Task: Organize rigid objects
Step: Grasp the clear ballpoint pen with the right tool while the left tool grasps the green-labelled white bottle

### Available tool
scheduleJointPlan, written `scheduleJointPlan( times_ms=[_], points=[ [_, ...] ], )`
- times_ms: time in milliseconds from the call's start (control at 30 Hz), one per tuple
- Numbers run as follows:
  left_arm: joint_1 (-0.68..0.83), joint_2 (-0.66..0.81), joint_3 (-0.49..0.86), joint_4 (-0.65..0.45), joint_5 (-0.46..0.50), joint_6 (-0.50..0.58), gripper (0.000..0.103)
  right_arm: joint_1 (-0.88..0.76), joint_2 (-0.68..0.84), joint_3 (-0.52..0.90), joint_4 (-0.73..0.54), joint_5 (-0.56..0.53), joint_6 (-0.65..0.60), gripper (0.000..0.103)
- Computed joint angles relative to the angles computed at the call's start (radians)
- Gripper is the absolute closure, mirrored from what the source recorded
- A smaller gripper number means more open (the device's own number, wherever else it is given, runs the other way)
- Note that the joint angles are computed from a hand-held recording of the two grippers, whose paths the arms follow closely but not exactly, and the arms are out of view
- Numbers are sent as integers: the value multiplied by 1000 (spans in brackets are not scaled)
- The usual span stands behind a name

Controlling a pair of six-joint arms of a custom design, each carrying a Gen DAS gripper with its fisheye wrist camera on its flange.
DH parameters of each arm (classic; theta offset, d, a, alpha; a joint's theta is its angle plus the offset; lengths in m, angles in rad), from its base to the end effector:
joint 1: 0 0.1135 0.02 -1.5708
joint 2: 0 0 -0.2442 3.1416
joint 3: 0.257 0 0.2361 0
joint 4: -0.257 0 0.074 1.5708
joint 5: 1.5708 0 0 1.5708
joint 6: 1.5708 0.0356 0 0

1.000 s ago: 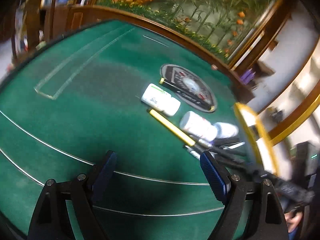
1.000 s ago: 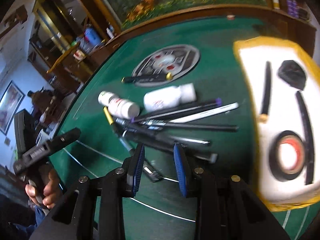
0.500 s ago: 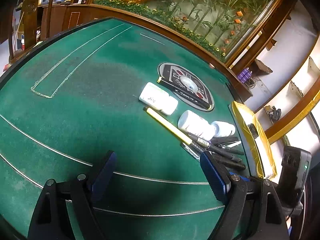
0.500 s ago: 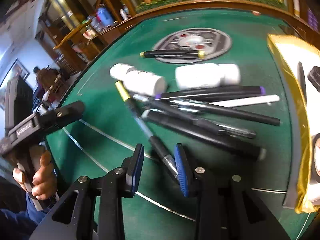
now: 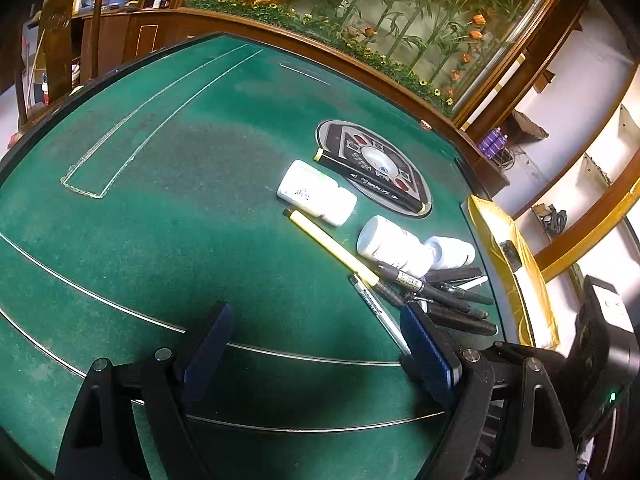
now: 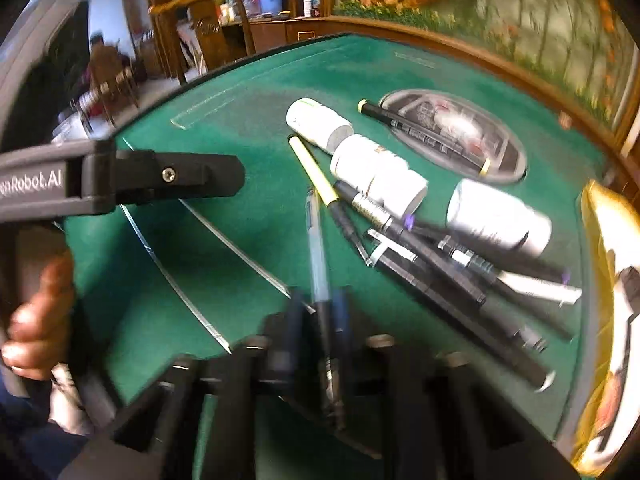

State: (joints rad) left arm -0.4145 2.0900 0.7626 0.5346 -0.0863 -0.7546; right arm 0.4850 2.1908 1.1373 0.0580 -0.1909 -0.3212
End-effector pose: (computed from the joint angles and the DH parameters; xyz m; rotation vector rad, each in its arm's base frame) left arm 0.3045 -0.1306 0.0404 -0.4496 2.3665 -0.4580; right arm 0.3386 0.1860 0.0520 -1.0739 2.3329 0.3071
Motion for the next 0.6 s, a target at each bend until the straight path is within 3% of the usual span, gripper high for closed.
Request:
scheduleJointPlan(
  times_ms=[133, 400, 500, 600],
  points=[
    [-14, -17, 11, -48, -48, 39, 15, -24, -17, -28, -8, -54, -23, 94],
    [-14, -60, 122, -226, -63, 257, 15, -189, -113, -129, -9, -307, 15, 94],
    [23, -42, 195, -311, -38, 256, 15, -242, -123, -131, -4, -354, 44, 94],
    [91, 1, 277, -381, 42, 188, 15, -282, -126, -130, 7, -386, 68, 94]
  ],
)
